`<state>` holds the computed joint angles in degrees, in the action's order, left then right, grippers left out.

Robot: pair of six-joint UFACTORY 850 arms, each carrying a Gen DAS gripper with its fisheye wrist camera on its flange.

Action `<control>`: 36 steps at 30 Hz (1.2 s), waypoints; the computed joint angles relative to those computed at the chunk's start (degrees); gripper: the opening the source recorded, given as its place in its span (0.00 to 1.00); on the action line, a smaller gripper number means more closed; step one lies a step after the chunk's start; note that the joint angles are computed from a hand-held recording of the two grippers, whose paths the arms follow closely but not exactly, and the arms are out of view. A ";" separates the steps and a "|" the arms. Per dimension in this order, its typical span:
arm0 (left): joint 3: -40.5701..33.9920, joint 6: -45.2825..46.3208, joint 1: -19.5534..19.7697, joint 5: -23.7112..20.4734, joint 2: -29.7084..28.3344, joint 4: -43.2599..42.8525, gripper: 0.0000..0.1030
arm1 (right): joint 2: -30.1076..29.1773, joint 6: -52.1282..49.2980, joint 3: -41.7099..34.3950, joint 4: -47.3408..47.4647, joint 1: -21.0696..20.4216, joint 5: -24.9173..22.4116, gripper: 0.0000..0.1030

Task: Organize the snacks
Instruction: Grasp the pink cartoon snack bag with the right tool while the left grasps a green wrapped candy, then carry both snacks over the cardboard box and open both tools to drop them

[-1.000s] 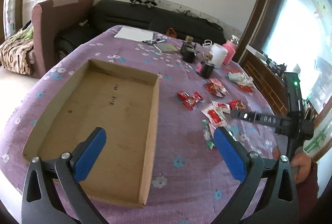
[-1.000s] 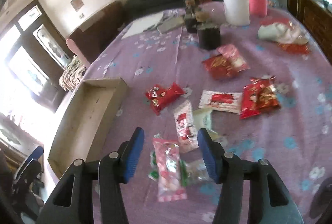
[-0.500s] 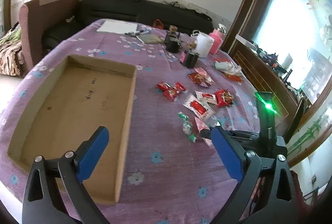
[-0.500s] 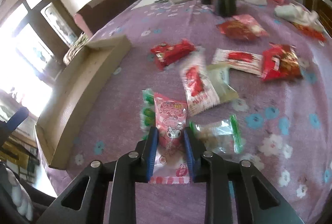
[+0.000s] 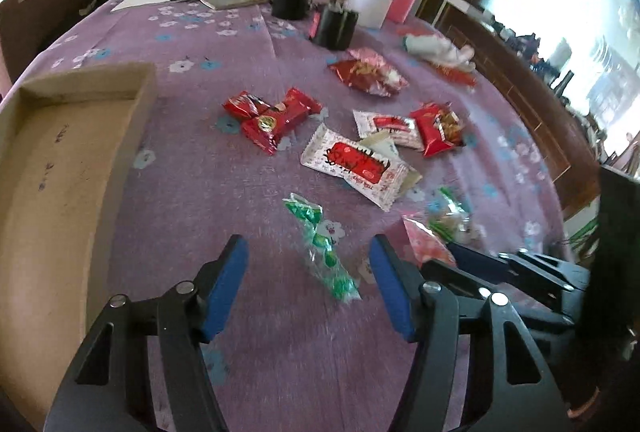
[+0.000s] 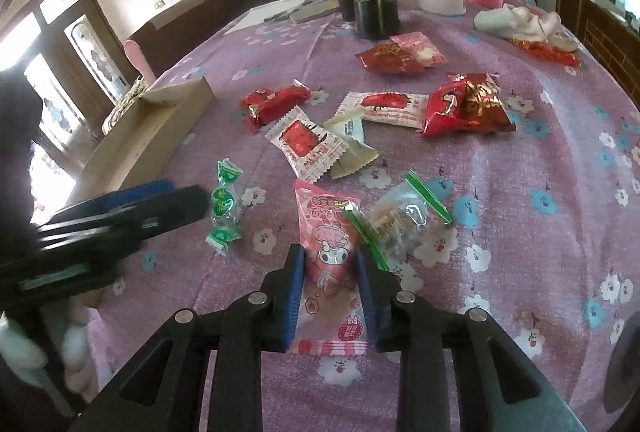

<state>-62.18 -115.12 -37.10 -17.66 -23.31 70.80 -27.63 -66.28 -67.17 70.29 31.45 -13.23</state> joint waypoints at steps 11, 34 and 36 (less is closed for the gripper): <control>0.24 -0.46 0.40 0.35 -0.75 0.38 0.15 | -0.48 -8.06 0.43 8.49 0.24 0.43 0.24; 15.25 -0.64 8.52 -3.07 22.92 3.32 0.16 | -1.57 1.47 -12.74 7.16 5.38 -14.94 0.23; 15.07 -0.32 12.15 0.71 21.56 2.33 0.16 | -5.29 6.67 -18.55 3.42 7.01 -15.16 0.23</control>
<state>-47.11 -115.44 -24.95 -16.95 -1.75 73.12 -32.92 -59.61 -85.72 73.70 38.46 -28.38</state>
